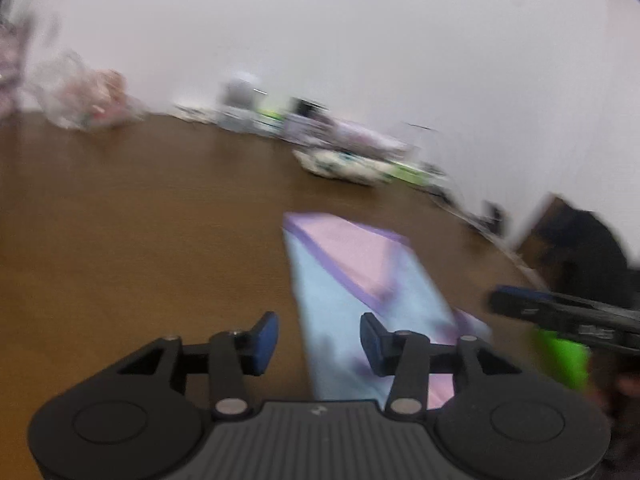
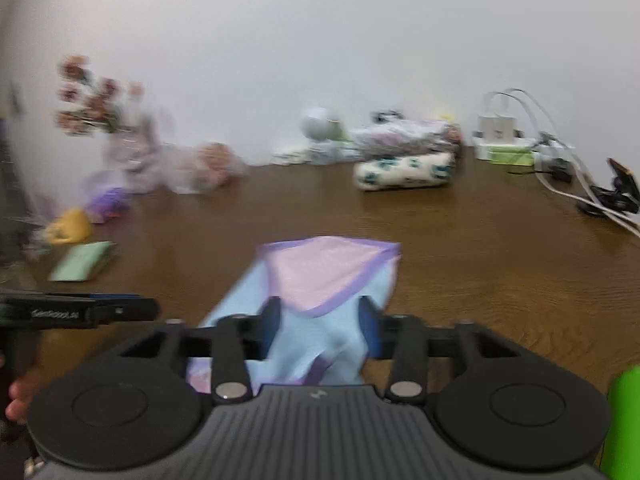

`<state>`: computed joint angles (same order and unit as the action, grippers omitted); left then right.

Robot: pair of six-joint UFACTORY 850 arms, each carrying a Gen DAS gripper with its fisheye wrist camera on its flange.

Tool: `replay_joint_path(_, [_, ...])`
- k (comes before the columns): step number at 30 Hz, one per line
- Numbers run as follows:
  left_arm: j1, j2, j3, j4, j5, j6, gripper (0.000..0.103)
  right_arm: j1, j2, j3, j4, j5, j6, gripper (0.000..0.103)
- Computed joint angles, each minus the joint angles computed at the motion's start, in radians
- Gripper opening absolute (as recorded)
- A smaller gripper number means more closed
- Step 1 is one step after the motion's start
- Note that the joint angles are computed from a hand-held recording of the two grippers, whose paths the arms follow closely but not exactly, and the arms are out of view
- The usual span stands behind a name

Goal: Fold clothes

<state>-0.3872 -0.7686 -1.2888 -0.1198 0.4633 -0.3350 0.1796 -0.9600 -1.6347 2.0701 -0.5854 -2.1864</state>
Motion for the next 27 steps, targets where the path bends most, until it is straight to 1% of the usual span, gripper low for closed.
replay_joint_path(1, [-0.005, 0.013, 0.029, 0.083, 0.020, -0.064, 0.047, -0.008, 0.014, 0.027, -0.036, -0.027, 0.016, 0.052])
replay_joint_path(3, [-0.025, 0.026, 0.069, 0.149, 0.053, -0.102, 0.049, -0.010, 0.033, 0.079, -0.039, -0.029, 0.000, 0.055])
replay_joint_path(5, [-0.048, 0.028, 0.092, 0.123, 0.078, -0.081, 0.049, -0.007, 0.040, 0.109, -0.048, -0.024, -0.008, 0.062])
replay_joint_path(6, [-0.058, 0.027, 0.099, 0.101, 0.085, -0.067, 0.046, -0.003, 0.037, 0.113, -0.037, -0.011, -0.019, 0.062])
replay_joint_path(7, [-0.065, 0.025, 0.099, 0.078, 0.080, -0.060, 0.040, 0.004, 0.031, 0.111, -0.015, 0.009, -0.038, 0.062])
replay_joint_path(8, [-0.071, 0.023, 0.098, 0.067, 0.065, -0.066, 0.033, 0.007, 0.025, 0.108, 0.003, 0.011, -0.052, 0.055])
replay_joint_path(9, [-0.073, 0.020, 0.096, 0.088, 0.051, -0.094, 0.024, 0.010, 0.019, 0.105, 0.022, 0.013, -0.065, 0.045])
replay_joint_path(10, [-0.075, 0.023, 0.101, 0.093, 0.052, -0.099, 0.024, 0.014, 0.013, 0.102, 0.040, 0.015, -0.079, 0.022])
replay_joint_path(11, [-0.076, 0.025, 0.105, 0.100, 0.052, -0.104, 0.024, 0.018, 0.011, 0.100, 0.061, 0.020, -0.097, 0.014])
replay_joint_path(12, [-0.078, 0.028, 0.110, 0.106, 0.053, -0.109, 0.025, 0.023, 0.010, 0.099, 0.083, 0.025, -0.117, 0.014])
replay_joint_path(13, [-0.079, 0.031, 0.114, 0.111, 0.056, -0.114, 0.025, 0.024, 0.008, 0.095, 0.082, 0.023, -0.117, 0.010])
replay_joint_path(14, [-0.076, 0.034, 0.116, 0.117, 0.068, -0.115, 0.028, 0.016, 0.010, 0.095, 0.040, -0.016, -0.078, 0.008])
replay_joint_path(15, [-0.073, 0.036, 0.117, 0.121, 0.080, -0.118, 0.039, 0.007, 0.010, 0.092, -0.006, -0.054, -0.038, 0.008])
replay_joint_path(16, [-0.066, 0.033, 0.110, 0.126, 0.096, -0.131, 0.053, -0.003, 0.008, 0.084, -0.059, -0.098, 0.016, 0.007])
replay_joint_path(17, [-0.060, 0.029, 0.103, 0.131, 0.111, -0.143, 0.058, -0.020, -0.006, 0.062, -0.136, -0.165, 0.110, 0.006])
replay_joint_path(18, [-0.053, 0.024, 0.093, 0.134, 0.120, -0.154, 0.063, -0.034, -0.021, 0.036, -0.199, -0.228, 0.195, 0.006])
replay_joint_path(19, [-0.046, 0.014, 0.071, 0.136, 0.099, -0.157, 0.063, -0.040, -0.037, 0.008, -0.231, -0.249, 0.254, 0.006])
replay_joint_path(20, [-0.040, 0.004, 0.048, 0.140, 0.077, -0.160, 0.062, -0.042, -0.054, -0.019, -0.250, -0.241, 0.295, 0.006])
replay_joint_path(21, [-0.036, -0.008, 0.025, 0.156, 0.054, -0.165, 0.061, -0.040, -0.071, -0.049, -0.270, -0.209, 0.342, 0.008])
replay_joint_path(22, [-0.032, -0.020, 0.001, 0.174, 0.032, -0.171, 0.060, -0.036, -0.086, -0.074, -0.296, -0.161, 0.397, 0.011])
replay_joint_path(23, [-0.028, -0.031, -0.021, 0.194, 0.011, -0.178, 0.060, -0.031, -0.100, -0.096, -0.318, -0.120, 0.443, 0.011])
replay_joint_path(24, [-0.027, -0.041, -0.036, 0.216, 0.002, -0.181, 0.059, -0.032, -0.102, -0.096, -0.318, -0.113, 0.447, 0.012])
replay_joint_path(25, [-0.027, -0.047, -0.045, 0.215, -0.010, -0.170, 0.047, -0.035, -0.090, -0.075, -0.293, -0.122, 0.409, 0.020])
replay_joint_path(26, [-0.028, -0.052, -0.055, 0.219, -0.022, -0.159, 0.037, -0.036, -0.075, -0.043, -0.237, -0.134, 0.335, 0.037])
replay_joint_path(27, [-0.028, -0.057, -0.062, 0.224, -0.032, -0.149, 0.016, -0.037, -0.061, -0.016, -0.192, -0.142, 0.272, 0.046])
